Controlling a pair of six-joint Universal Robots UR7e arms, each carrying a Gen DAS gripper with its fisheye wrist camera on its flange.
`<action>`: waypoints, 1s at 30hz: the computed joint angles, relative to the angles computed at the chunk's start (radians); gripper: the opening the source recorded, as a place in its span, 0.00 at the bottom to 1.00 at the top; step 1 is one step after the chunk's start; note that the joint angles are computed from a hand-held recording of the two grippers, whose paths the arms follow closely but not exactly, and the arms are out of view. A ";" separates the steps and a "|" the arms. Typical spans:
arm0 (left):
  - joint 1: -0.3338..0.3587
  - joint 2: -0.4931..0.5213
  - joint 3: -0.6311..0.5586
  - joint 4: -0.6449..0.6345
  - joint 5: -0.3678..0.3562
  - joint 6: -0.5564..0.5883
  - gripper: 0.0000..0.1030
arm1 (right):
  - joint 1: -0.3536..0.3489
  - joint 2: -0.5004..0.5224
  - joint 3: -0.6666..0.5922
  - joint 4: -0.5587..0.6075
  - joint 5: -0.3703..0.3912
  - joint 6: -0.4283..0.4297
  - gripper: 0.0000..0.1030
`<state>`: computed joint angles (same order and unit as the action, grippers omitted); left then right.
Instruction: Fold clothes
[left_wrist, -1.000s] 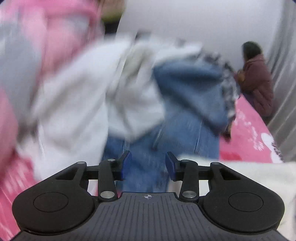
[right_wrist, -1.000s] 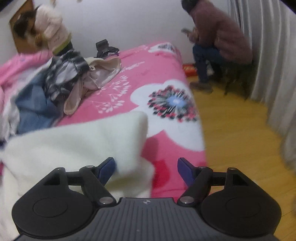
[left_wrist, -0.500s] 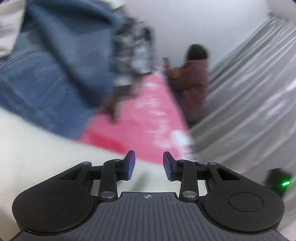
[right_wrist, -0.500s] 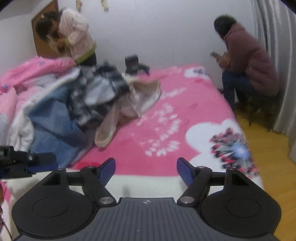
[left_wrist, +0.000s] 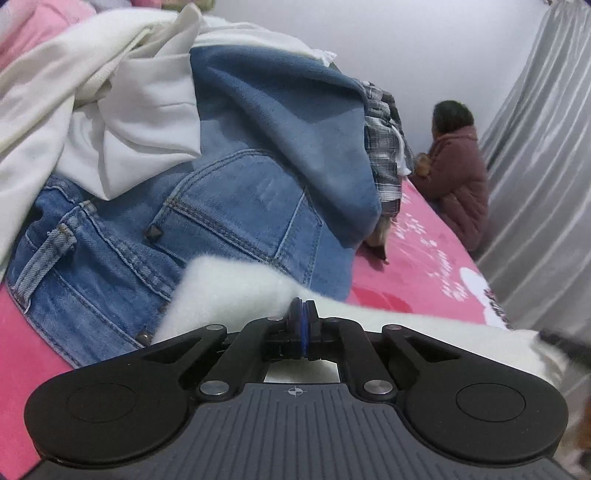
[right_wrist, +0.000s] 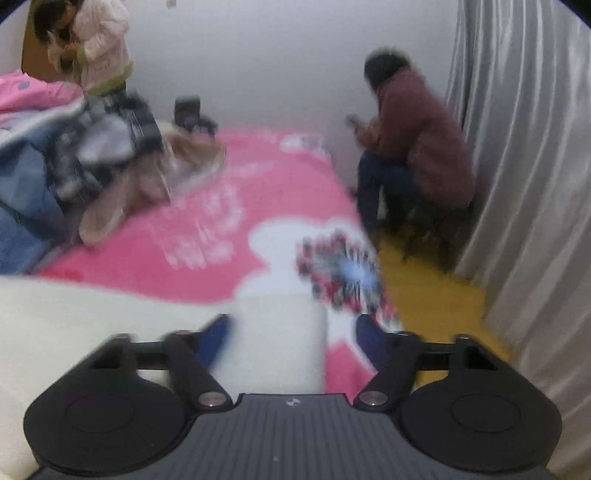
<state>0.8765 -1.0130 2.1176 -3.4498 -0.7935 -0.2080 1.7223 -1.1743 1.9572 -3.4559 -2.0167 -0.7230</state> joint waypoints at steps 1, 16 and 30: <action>-0.005 0.018 -0.006 -0.018 0.018 0.015 0.05 | 0.010 -0.018 0.016 0.011 0.068 0.030 0.60; -0.005 0.044 0.009 -0.133 0.005 0.078 0.04 | -0.032 0.023 -0.046 0.328 0.169 0.317 0.00; -0.001 0.048 0.017 -0.166 -0.010 0.084 0.04 | 0.032 -0.033 -0.031 0.255 0.176 0.192 0.06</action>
<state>0.8759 -0.9647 2.1347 -3.6156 -0.8039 -0.1236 1.7545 -1.2075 1.9267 -3.2010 -1.8411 -0.5306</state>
